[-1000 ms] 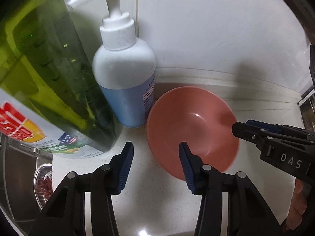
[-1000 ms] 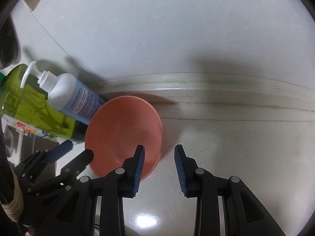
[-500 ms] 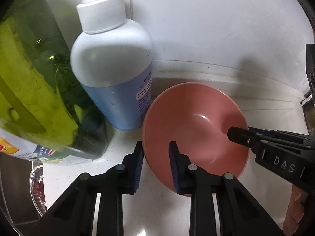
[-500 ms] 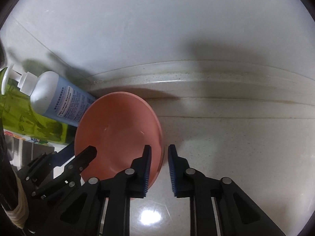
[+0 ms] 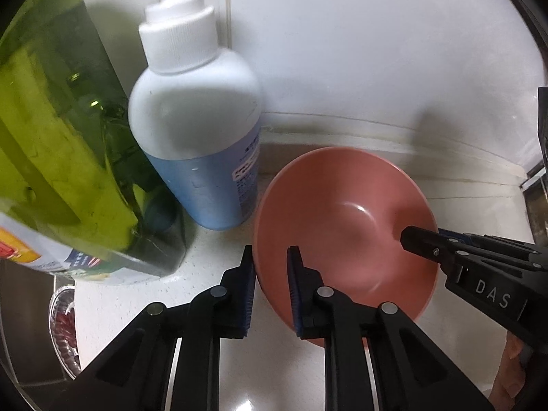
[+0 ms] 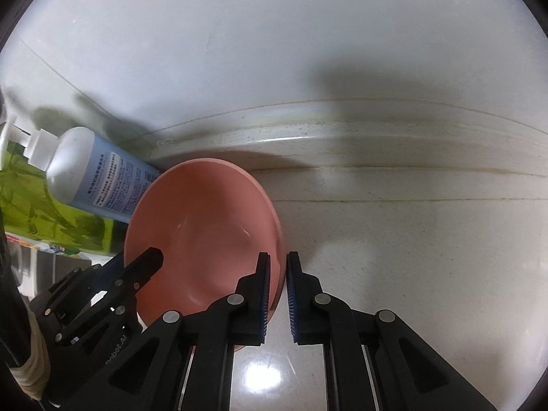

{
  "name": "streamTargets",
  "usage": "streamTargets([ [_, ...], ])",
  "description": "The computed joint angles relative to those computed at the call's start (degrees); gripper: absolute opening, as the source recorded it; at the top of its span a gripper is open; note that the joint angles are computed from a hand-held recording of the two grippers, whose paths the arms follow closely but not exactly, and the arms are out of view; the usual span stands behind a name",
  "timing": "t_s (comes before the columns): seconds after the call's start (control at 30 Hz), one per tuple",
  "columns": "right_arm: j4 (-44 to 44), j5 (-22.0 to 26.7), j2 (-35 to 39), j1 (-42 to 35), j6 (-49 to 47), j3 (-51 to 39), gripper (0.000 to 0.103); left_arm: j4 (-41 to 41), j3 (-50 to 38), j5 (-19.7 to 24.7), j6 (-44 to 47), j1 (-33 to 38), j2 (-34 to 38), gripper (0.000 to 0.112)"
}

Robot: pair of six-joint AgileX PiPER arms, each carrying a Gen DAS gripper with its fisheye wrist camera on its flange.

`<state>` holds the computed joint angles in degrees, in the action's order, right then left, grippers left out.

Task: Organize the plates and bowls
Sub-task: 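Lift the pink bowl with both grippers and carry it over the red bowl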

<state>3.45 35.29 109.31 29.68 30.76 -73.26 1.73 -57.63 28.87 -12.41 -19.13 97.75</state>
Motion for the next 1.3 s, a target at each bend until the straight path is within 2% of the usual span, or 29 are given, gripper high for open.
streamTargets([
  [0.33,-9.61,1.68,-9.78,5.52,11.51,5.93,0.011,-2.90,3.27,3.49,1.24,-1.88,-9.50,0.019],
  [0.47,-12.94,0.93,-14.74,8.32,17.25,10.74,0.011,-1.26,4.87,4.52,-1.00,-4.21,-14.04,0.019],
  [0.53,-13.69,1.40,-17.45,7.87,17.40,12.68,0.011,-2.43,6.08,5.42,0.80,-4.00,-16.85,0.019],
  [0.67,-18.93,2.86,-21.58,11.41,24.61,15.38,0.011,-4.39,6.01,7.81,2.31,-4.59,-20.06,0.019],
  [1.03,-26.88,7.16,-30.14,20.34,39.22,21.54,0.012,0.20,10.20,12.34,-7.62,-14.33,-30.97,0.019],
  [1.1,-28.12,8.41,-30.90,21.62,41.01,21.56,0.012,0.75,10.85,12.10,-8.44,-15.57,-31.38,0.019],
  [1.3,-31.80,13.88,-35.75,27.84,48.63,24.20,0.012,3.56,12.12,15.11,-15.47,-22.50,-36.03,0.019],
])
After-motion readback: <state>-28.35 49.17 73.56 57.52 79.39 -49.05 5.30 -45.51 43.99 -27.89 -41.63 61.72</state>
